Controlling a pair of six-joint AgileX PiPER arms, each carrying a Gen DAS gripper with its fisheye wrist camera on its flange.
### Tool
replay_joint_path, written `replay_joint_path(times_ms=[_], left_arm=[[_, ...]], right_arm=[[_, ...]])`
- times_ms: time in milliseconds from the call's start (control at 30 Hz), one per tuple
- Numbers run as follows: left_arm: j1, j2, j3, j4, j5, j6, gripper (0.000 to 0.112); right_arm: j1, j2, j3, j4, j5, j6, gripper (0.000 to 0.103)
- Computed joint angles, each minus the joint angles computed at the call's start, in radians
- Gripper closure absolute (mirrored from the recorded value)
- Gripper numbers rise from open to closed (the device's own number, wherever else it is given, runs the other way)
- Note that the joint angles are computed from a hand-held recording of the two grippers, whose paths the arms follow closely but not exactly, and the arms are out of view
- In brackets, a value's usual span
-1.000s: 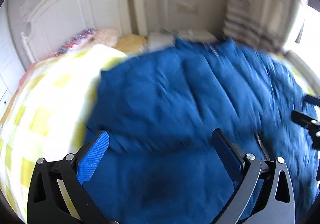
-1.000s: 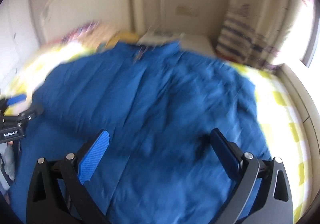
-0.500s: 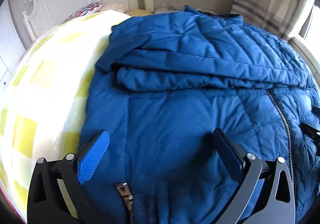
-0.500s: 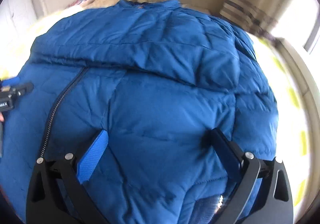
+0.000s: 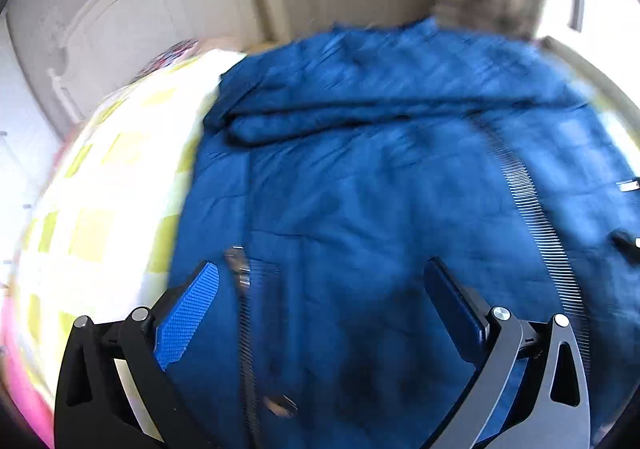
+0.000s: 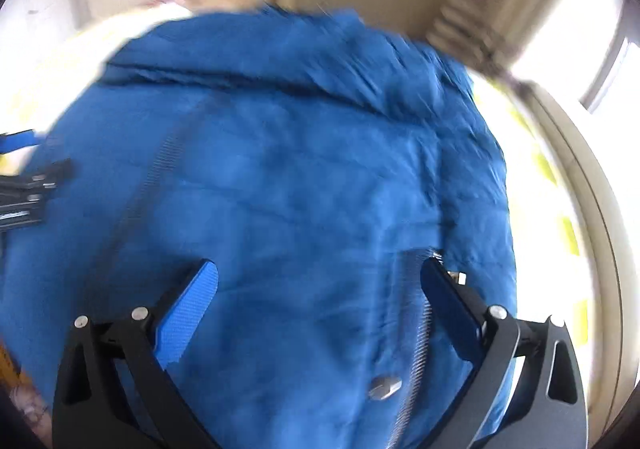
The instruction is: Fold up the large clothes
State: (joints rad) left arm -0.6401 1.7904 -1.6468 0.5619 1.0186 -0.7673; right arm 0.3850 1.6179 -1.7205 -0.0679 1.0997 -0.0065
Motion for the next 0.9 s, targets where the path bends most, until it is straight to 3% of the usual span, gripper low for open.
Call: replay_joint_path(times_ms=[67, 133, 200, 267, 333, 467, 533, 600, 700, 800, 833, 900], left_arm=[[-0.053, -0.030, 0.052, 0.034, -0.012, -0.017, 0.014], [-0.103, 0.002, 0.086, 0.096, 0.015, -0.027, 0.014], [-0.101, -0.017, 0.148, 0.125, -0.043, -0.088, 0.014], [-0.077, -0.025, 0.138, 0.070, -0.036, -0.063, 0.014], [-0.088, -0.062, 0.164, 0.084, -0.012, -0.102, 0.014], [-0.148, -0.173, 0.349, 0.146, -0.071, -0.197, 0.014], [-0.140, -0.232, 0.482, 0.202, -0.197, -0.303, 0.014], [-0.108, -0.259, 0.513, 0.157, -0.253, -0.299, 0.014], [-0.147, -0.268, 0.477, 0.170, -0.150, -0.297, 0.014], [-0.185, -0.334, 0.541, 0.242, -0.106, -0.369, 0.014], [-0.187, -0.339, 0.559, 0.249, -0.080, -0.376, 0.014], [-0.157, -0.397, 0.649, 0.228, -0.131, -0.375, 0.014]], right_arm=[[0.045, -0.060, 0.073, 0.025, -0.032, -0.049, 0.003], [0.112, -0.075, 0.154, -0.043, -0.042, -0.037, 0.003], [0.091, -0.101, 0.223, -0.006, -0.111, -0.029, 0.003], [0.055, -0.102, 0.213, 0.058, -0.082, -0.043, 0.003], [0.082, -0.138, 0.216, -0.013, -0.062, 0.006, 0.003], [0.019, -0.229, 0.316, 0.054, -0.111, -0.076, 0.003], [-0.044, -0.270, 0.424, 0.140, -0.173, -0.155, 0.002], [-0.077, -0.324, 0.501, 0.196, -0.248, -0.217, 0.002], [-0.025, -0.333, 0.469, 0.086, -0.201, -0.097, 0.003], [-0.015, -0.395, 0.517, 0.033, -0.242, -0.085, 0.003], [-0.038, -0.399, 0.530, 0.048, -0.237, -0.114, 0.003], [-0.151, -0.416, 0.568, 0.196, -0.223, -0.235, 0.003]])
